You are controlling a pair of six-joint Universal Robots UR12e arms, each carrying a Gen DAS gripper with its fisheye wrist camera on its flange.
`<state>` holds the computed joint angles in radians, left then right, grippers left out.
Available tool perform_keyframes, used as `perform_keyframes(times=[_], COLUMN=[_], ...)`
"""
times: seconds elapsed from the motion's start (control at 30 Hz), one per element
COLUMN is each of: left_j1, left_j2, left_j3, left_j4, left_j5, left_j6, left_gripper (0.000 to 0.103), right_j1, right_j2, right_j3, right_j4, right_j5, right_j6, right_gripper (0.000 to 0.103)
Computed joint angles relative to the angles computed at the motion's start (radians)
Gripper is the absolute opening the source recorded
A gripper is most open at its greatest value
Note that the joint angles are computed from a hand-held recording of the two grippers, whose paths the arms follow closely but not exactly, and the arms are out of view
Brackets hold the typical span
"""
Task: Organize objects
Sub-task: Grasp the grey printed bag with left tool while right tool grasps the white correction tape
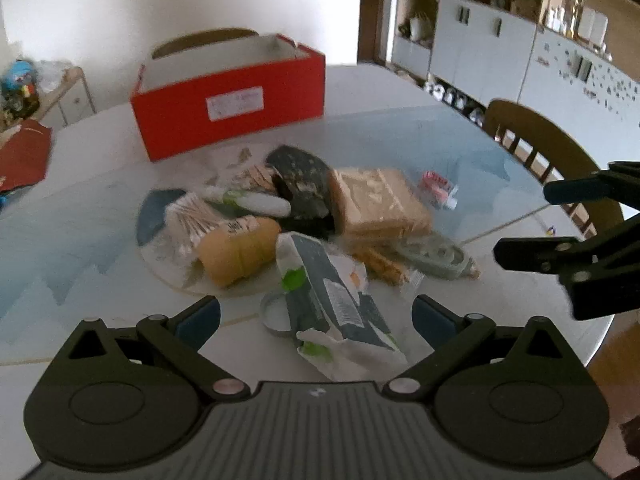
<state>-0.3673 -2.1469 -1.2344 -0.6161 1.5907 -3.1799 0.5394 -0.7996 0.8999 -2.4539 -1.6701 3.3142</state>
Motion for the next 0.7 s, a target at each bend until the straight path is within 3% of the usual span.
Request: perform_keyframes(times=[0.27, 0.5, 0.7], left_j1=[0.005, 0.010, 0.016], left_j2=[-0.042, -0.056, -0.060], left_j3=[0.057, 0.074, 0.081], left_j4=[-0.081, -0.098, -0.115], left_j5=[0.001, -0.028, -0.056], left_j6=[0.075, 0.108, 0.111], left_gripper=[0.091, 0.065, 0.044], right_j1=[-0.014, -0.016, -0.019], right_j2=[0.060, 0.100, 0.122], right_j3=[-0.063, -0.116, -0.144], right_j4=[0.106, 0.170, 0.172], right_j5=[0.025, 0.023, 0.048], right_j6=[0.016, -0.023, -0.051], right_gripper=[0.078, 0.069, 0.061])
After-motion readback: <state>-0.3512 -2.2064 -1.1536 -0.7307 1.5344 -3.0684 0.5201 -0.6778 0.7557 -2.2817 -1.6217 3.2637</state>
